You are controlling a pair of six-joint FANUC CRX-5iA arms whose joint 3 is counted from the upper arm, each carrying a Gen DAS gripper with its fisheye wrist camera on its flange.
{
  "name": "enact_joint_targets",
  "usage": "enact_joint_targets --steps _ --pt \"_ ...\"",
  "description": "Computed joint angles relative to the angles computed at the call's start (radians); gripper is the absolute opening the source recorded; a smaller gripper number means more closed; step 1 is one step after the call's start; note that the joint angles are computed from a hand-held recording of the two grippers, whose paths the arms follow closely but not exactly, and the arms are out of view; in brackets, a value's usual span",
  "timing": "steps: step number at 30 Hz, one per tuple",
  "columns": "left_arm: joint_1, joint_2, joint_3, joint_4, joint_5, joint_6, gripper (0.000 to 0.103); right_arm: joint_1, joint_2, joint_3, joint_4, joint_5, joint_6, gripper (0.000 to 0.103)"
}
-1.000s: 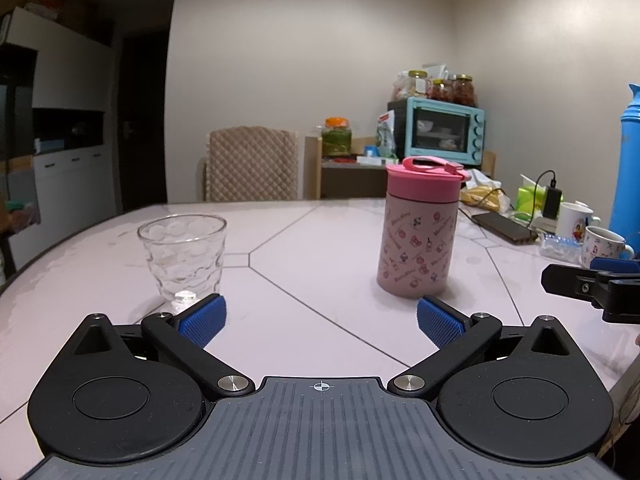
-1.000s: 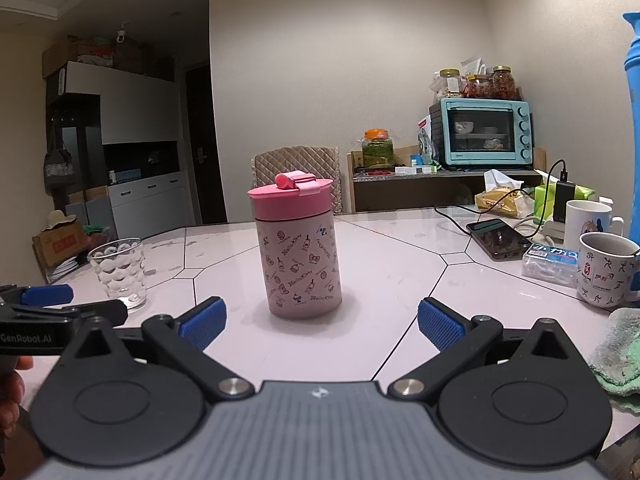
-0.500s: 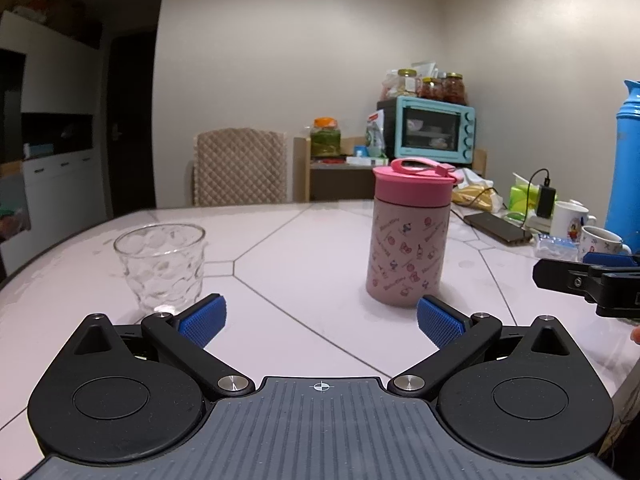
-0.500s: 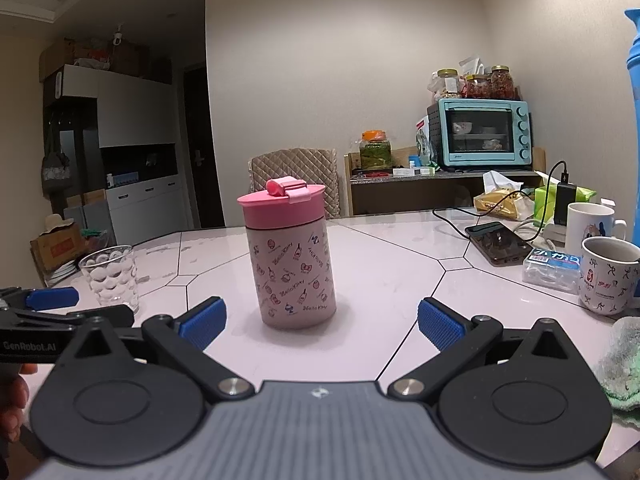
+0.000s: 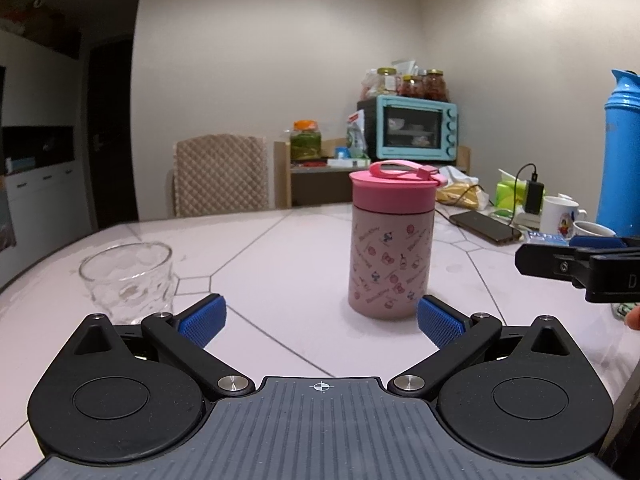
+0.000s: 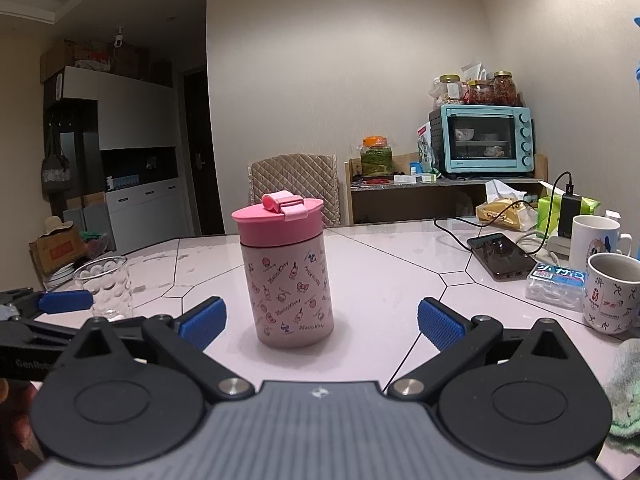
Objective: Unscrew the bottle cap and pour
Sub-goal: 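Move the left gripper toward the pink bottle while the right gripper approaches it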
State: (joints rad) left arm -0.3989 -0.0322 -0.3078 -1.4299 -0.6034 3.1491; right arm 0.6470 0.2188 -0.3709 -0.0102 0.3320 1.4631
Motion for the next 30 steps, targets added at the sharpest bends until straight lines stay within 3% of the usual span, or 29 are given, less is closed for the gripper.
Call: enact_joint_targets --steps 10,30 --pt "0.033 0.037 0.032 -0.039 0.08 0.02 0.103 -0.01 0.019 0.031 0.03 -0.003 -0.016 0.103" --pt "0.097 0.093 0.099 0.003 0.212 -0.073 0.103 -0.028 0.06 0.076 0.112 -0.004 -0.073 0.103"
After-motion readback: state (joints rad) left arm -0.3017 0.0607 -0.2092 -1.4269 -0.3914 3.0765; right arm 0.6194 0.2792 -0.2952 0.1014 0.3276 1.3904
